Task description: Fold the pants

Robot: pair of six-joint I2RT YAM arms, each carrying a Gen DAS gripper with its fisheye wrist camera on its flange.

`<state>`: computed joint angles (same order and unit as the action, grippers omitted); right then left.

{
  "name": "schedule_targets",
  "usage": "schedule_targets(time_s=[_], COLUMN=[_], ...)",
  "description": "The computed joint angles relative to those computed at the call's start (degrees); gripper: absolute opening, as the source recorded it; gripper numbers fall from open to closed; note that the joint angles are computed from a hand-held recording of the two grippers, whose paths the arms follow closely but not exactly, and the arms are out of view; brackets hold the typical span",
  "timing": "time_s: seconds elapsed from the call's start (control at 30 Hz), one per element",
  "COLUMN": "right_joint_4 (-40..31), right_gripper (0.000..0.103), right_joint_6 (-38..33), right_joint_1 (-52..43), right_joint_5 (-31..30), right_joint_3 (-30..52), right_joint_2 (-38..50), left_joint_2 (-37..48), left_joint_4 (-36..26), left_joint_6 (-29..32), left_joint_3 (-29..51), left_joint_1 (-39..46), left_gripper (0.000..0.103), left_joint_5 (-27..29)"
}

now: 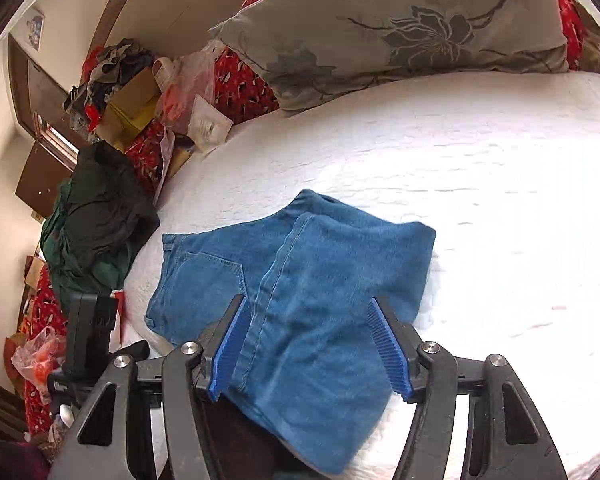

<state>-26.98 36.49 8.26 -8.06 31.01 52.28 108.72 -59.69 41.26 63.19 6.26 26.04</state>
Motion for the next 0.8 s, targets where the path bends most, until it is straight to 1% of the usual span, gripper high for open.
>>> schedule_targets(time_s=[0.03, 0.1, 0.13, 0.2, 0.23, 0.3, 0.37, 0.4, 0.43, 0.47, 0.5, 0.53, 0.57, 0.6, 0.63, 0.67, 0.7, 0.73, 0.77, 0.8], right_joint_4=[1.9, 3.0, 2.9, 3.9, 4.4, 4.8, 4.7, 4.6, 3.9, 2.5, 1.2, 0.8, 0.9, 1.9, 3.1, 3.4, 3.0, 2.5, 1.6, 1.5], right_gripper=[0.064, 0.064, 0.064, 0.064, 0.064, 0.064, 0.064, 0.057, 0.044, 0.018, 0.009, 0.009, 0.008, 0.008, 0.008, 0.008, 0.008, 0.009, 0.010, 0.009], right_joint_6=[-2.8, -8.7, -11.2, -14.8, -15.9, -18.3, -20.7, -22.7, -25.0, -26.9, -27.6, -27.6, -27.9, -28.3, -28.4, -28.9, -29.6, -30.4, -31.1, -31.4], right_joint_1=[-1.1, -4.5, -5.9, -5.8, -5.5, -4.8, -2.7, -1.4, -0.1, 0.9, 1.8, 3.2, 4.4, 5.1, 5.8, 6.4, 6.7, 7.3, 7.6, 6.9], right_joint_5=[-0.5, -4.1, -4.1, -4.3, -3.7, -5.1, -2.7, -1.0, 0.8, 1.0, 1.1, 2.7, 2.5, 0.9, 0.4, 0.6, 1.7, 4.8, 7.5, 6.4], right_joint_3=[1.9, 6.5, 8.8, 12.0, 13.1, 15.2, 17.2, 17.8, 18.8, 20.3, 21.9, 22.9, 23.5, 24.0, 24.5, 25.7, 27.2, 28.9, 30.3, 30.9], right_joint_2=[4.9, 14.5, 18.5, 25.5, 27.9, 33.0, 36.6, 37.7, 38.9, 40.5, 41.6, 41.4, 40.5, 39.8, 39.8, 41.5, 44.4, 48.1, 51.4, 53.4], left_joint_2=[-0.3, -0.3, 0.2, 0.1, -0.3, 0.4, 1.3, 1.5, 1.7, 1.8, 1.5, 0.9, 0.6, 0.1, -0.5, -0.7, -0.3, 1.0, 3.1, 4.3], left_joint_4=[1.8, 4.5, 4.7, 6.5, 7.7, 9.4, 10.7, 12.1, 13.4, 14.3, 14.7, 13.9, 12.4, 11.5, 11.5, 12.6, 14.4, 15.8, 15.6, 14.0], left_joint_6=[-1.4, -4.6, -5.3, -7.0, -8.2, -9.7, -11.9, -13.4, -14.7, -16.0, -16.8, -16.4, -15.7, -15.5, -15.7, -16.6, -18.1, -19.5, -20.6, -20.7], left_joint_3=[-1.8, -4.2, -4.5, -5.5, -6.2, -6.4, -6.6, -7.0, -7.3, -7.8, -8.2, -8.4, -8.3, -8.6, -9.1, -9.7, -10.3, -10.3, -9.5, -8.3], left_joint_1=[0.3, 0.7, 1.1, 0.8, 0.1, -0.4, -2.2, -3.3, -3.8, -4.3, -4.3, -3.4, -2.7, -2.2, -1.6, -1.5, -2.0, -2.6, -2.4, -1.4], left_gripper=[0.027, 0.027, 0.027, 0.027, 0.027, 0.027, 0.027, 0.027, 0.027, 0.027, 0.027, 0.025, 0.014, 0.012, 0.012, 0.012, 0.012, 0.012, 0.012, 0.012], left_joint_5=[-0.5, -0.9, -0.8, -1.3, -1.7, -2.0, -1.9, -2.4, -2.8, -2.8, -3.1, -2.8, -1.6, -1.2, -1.2, -1.6, -2.2, -2.8, -2.6, -1.5])
